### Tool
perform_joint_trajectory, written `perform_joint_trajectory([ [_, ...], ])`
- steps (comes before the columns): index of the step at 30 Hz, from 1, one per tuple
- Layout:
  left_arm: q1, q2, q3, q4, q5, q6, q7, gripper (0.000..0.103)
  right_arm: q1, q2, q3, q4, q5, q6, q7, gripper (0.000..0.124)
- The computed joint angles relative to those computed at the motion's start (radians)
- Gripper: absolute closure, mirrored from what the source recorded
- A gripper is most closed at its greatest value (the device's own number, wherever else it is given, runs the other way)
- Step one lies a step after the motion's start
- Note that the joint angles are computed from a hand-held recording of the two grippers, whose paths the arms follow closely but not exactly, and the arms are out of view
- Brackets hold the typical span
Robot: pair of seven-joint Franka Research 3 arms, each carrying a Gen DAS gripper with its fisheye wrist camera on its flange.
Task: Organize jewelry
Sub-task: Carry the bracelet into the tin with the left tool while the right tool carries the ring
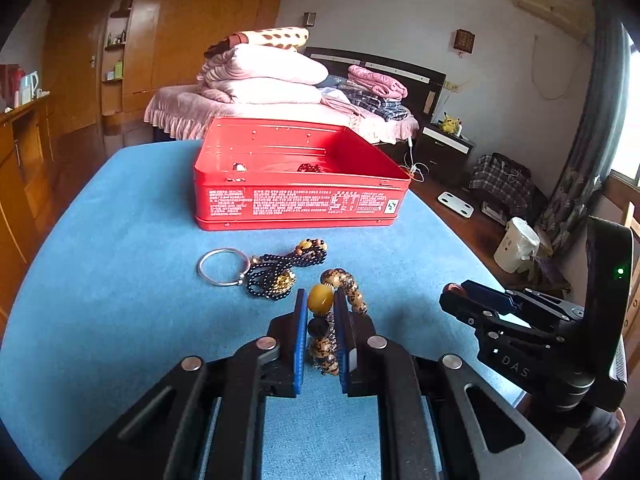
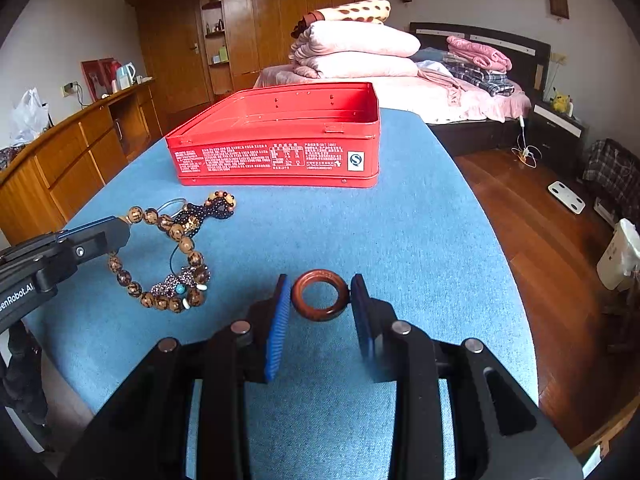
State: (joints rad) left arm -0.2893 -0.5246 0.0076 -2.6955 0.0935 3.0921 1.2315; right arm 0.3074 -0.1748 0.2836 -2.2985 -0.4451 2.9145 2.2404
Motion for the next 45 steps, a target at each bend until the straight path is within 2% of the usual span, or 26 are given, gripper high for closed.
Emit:
perform_joint_trajectory([
  [10, -0.047, 0.013, 0.033, 0.036, -0.012, 0.052, 0.018, 0.090, 0.017, 0.021, -0.015, 0.056, 0.024, -0.030, -0.012, 0.094],
  [23, -0.006, 0.089, 0.036, 0.124, 0.026, 0.104, -0.020, 0.090, 0.073, 0.115, -0.065, 0.210, 0.055, -0.051, -0.074, 0.094],
  [30, 0.039, 0.196, 0.027, 0.241, 0.033, 0.079, -0.024, 0.090, 0.122, 0.214, -0.116, 0.372, 0.137, -0.106, -0.173, 0.094],
  [34, 0.019, 0.271, 0.059, 0.336, -0.020, 0.032, 0.025, 0.090, 0.152, 0.299, -0.148, 0.503, 0.181, -0.180, -0.224, 0.094],
  [40, 0.100, 0.369, 0.002, 0.469, -0.069, -0.005, 0.074, 0.090, 0.194, 0.425, -0.194, 0.687, 0.220, -0.269, -0.272, 0.094],
  [45, 0.132, 0.445, -0.026, 0.562, -0.167, -0.011, 0.147, 0.090, 0.215, 0.526, -0.226, 0.830, 0.255, -0.336, -0.300, 0.094],
])
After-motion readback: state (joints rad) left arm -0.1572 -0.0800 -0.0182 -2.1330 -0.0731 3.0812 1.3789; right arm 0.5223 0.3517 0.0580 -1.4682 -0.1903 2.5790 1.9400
